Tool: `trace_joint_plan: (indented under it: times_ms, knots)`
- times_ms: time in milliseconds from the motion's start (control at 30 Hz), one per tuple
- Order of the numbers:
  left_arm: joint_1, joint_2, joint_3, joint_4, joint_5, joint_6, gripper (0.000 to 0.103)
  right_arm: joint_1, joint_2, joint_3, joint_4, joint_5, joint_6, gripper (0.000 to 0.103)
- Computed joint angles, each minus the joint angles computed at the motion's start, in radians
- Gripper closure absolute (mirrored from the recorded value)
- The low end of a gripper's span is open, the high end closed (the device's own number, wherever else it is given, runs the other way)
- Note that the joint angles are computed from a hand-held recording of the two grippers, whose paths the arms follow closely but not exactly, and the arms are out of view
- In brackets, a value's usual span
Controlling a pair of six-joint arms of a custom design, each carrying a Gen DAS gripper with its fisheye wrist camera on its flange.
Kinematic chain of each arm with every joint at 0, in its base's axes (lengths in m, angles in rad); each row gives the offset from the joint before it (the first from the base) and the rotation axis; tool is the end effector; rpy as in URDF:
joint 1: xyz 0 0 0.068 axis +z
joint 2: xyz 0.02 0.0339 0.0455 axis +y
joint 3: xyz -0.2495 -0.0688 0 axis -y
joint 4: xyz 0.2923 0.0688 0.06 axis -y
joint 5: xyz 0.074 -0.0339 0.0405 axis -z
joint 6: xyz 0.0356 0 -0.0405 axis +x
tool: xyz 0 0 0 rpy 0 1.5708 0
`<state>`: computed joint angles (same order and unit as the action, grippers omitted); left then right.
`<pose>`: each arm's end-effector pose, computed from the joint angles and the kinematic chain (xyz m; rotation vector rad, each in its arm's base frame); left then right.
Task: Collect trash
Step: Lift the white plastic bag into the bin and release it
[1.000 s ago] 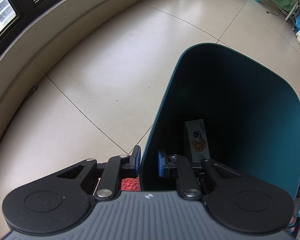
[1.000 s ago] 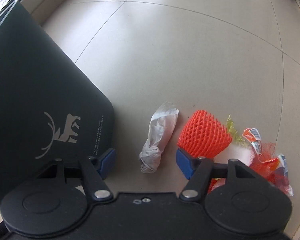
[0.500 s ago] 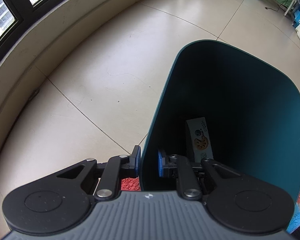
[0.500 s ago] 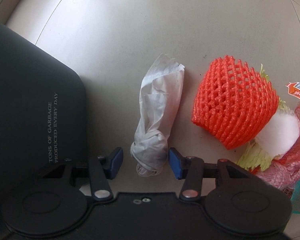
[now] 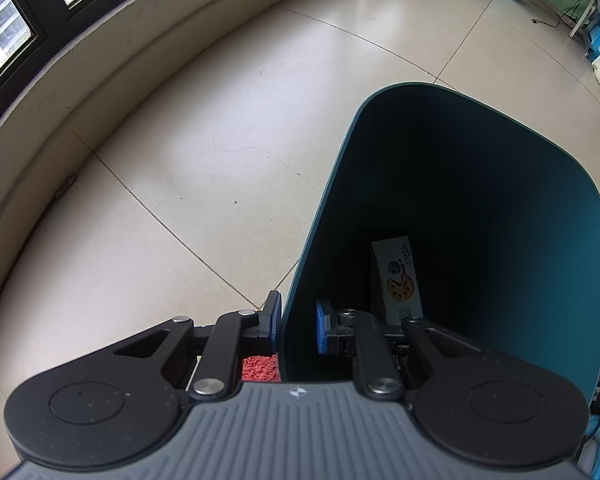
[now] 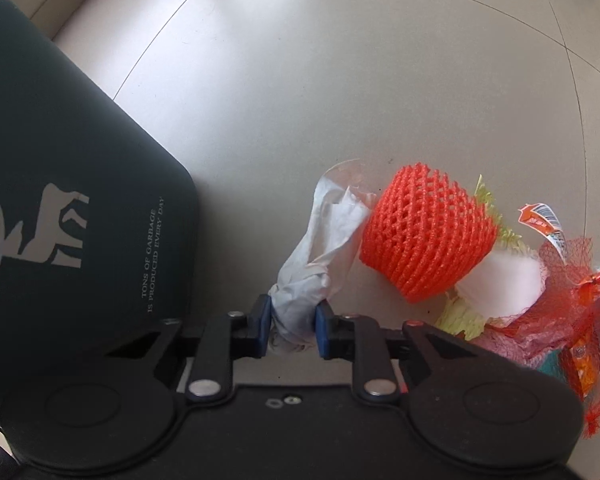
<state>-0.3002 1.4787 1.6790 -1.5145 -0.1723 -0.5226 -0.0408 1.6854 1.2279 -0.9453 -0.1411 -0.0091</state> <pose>0.2877 -0.0827 0.3734 -0.3463 2.8162 0.0782 0.3554 -0.0095 0.1784 0.0293 2.9635 0.2031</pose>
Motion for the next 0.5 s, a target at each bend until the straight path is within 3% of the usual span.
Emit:
trace_joint_plan:
  times_ms: [200,500]
  knots:
    - [0.006,-0.002,-0.002,0.002,-0.001,0.001,0.086,-0.028,-0.130,0.095,-0.126,-0.030,-0.132,0.083]
    - [0.014,-0.003,0.005,-0.001,0.004,0.001,0.086,-0.027,-0.235,0.320,-0.288,-0.147,-0.211,0.083]
